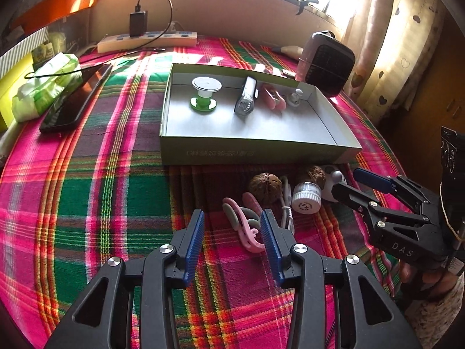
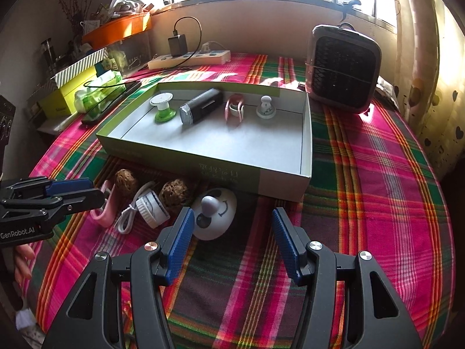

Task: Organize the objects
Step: 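Move the left gripper to the pink clip while the right gripper approaches the white round massager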

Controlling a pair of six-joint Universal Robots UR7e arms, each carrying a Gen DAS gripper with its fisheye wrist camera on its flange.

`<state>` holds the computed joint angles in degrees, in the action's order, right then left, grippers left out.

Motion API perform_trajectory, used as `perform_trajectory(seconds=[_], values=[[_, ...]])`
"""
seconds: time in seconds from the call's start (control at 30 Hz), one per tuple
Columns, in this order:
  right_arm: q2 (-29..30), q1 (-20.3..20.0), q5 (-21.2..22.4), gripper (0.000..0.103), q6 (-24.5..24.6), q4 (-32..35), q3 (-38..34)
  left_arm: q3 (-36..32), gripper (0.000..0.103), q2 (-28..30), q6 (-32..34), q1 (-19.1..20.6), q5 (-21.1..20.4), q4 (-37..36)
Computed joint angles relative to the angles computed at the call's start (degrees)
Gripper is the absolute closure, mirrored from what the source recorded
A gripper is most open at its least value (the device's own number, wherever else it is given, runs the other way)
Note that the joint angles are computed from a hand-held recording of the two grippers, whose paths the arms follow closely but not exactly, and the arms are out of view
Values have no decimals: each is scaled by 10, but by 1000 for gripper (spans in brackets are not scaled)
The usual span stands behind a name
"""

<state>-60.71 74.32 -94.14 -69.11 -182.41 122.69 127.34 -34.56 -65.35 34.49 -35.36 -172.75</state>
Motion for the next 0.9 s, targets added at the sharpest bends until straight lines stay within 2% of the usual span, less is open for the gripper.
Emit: perform_trajectory(seconds=[0.57,0.9], values=[[34,17,-40,46,-7,-28,-11,-11,63,7,16,3,-11,-7],[36,18,-43,46,-6,-32,-11,-4,63,-5,-14,-2,-9,26]])
